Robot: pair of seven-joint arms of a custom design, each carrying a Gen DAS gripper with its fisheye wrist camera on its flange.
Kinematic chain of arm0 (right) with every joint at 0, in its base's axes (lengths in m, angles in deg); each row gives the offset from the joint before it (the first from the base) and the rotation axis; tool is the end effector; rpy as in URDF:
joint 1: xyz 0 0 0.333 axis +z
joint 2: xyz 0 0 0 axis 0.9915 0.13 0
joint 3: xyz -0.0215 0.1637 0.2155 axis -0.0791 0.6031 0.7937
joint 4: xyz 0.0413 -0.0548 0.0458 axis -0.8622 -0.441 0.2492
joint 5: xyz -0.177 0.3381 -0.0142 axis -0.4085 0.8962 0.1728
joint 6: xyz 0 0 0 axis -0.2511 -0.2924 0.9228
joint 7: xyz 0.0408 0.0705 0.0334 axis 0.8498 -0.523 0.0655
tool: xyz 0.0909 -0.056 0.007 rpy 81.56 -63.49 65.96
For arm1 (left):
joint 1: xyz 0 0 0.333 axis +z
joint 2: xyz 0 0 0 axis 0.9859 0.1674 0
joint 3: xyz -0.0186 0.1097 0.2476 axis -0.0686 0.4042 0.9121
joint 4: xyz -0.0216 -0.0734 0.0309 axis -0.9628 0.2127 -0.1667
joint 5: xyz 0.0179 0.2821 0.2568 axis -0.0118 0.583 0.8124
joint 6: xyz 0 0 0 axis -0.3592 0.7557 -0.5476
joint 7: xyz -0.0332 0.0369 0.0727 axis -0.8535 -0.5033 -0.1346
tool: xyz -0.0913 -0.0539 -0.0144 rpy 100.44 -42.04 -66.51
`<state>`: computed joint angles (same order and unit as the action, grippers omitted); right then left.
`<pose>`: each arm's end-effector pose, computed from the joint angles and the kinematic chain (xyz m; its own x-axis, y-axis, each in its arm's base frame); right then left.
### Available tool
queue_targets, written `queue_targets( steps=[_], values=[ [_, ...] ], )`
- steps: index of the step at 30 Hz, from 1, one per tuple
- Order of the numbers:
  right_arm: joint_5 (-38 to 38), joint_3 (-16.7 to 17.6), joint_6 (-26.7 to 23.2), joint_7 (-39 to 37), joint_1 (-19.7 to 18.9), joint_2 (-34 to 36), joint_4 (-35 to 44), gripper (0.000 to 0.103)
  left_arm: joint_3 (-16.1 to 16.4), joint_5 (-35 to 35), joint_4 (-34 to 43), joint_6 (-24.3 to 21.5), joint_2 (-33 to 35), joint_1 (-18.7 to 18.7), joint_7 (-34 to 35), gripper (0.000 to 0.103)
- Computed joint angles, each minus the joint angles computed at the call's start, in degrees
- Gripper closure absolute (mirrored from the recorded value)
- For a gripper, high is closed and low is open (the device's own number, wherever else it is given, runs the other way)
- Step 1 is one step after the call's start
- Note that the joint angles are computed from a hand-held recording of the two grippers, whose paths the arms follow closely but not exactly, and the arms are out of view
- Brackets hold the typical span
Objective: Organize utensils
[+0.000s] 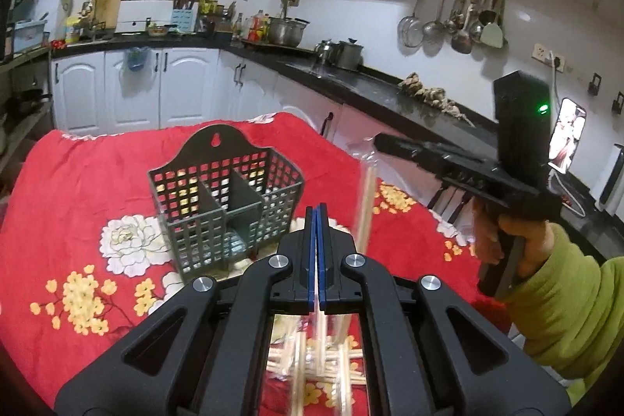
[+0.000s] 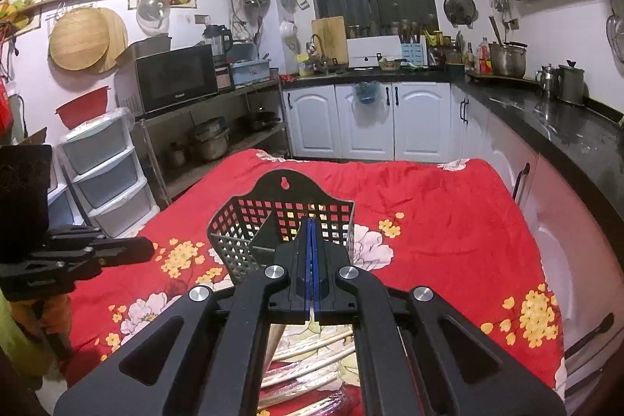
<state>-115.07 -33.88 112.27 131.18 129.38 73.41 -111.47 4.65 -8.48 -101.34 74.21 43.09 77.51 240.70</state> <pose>0.5573 0.4925 0.4853 0.0701 -0.9912 -0.1121 -0.3958 0.0755 -0.9152 0.6362 -0.2271 0.4946 -0.8209 -0.5266 0.2209 -0.4140 0.2825 -0.8653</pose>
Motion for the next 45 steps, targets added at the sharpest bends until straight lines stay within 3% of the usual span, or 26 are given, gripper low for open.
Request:
queue_targets(
  steps=[6,8,10,16,21,24,26,29,37,41,45],
  values=[
    [-0.4,-0.3,0.6,-0.6,0.2,0.7,1.8,0.102,2.2,6.2,0.4,0.5,2.0,0.5,-7.8,0.101],
    [-0.6,-0.6,0.7,-0.8,0.4,1.3,3.1,0.102,2.7,9.1,-0.9,0.2,2.0,1.2,-9.3,0.078],
    [-0.7,-1.0,0.8,-0.9,0.6,1.7,4.1,0.102,2.7,10.6,-2.8,-1.2,1.4,2.4,-8.9,0.067],
    [-0.2,-1.6,0.8,-1.8,1.0,3.4,7.4,0.102,3.5,15.0,-9.0,-2.8,-0.7,3.4,-4.2,0.061],
    [1.4,-2.4,0.8,-3.3,1.2,5.3,10.9,0.102,4.8,22.1,-11.3,0.6,0.8,1.9,-6.4,0.061],
    [2.4,-3.0,0.8,-4.3,1.3,6.9,14.0,0.102,4.1,22.8,-11.6,1.3,2.0,2.6,-6.4,0.062],
    [3.1,-3.5,0.8,-5.2,1.5,7.8,15.8,0.102,3.4,22.9,-12.5,3.7,2.0,2.7,-5.2,0.084],
    [4.3,-4.2,0.5,-6.9,1.6,9.8,19.4,0.102,2.3,21.3,-12.2,2.1,1.8,4.1,-3.4,0.100],
    [6.7,-6.1,0.1,-9.2,2.1,11.8,23.4,0.102,1.1,9.6,-12.1,-0.4,-2.2,6.0,1.9,0.100],
    [6.4,-7.0,-0.3,-8.7,2.8,11.4,23.3,0.102,1.9,4.1,-11.6,-1.8,-5.0,5.0,5.7,0.100],
    [5.9,-7.3,-1.0,-8.9,2.9,11.2,24.2,0.102,3.3,2.5,-8.6,-1.7,-5.4,3.2,4.7,0.100]
  ],
)
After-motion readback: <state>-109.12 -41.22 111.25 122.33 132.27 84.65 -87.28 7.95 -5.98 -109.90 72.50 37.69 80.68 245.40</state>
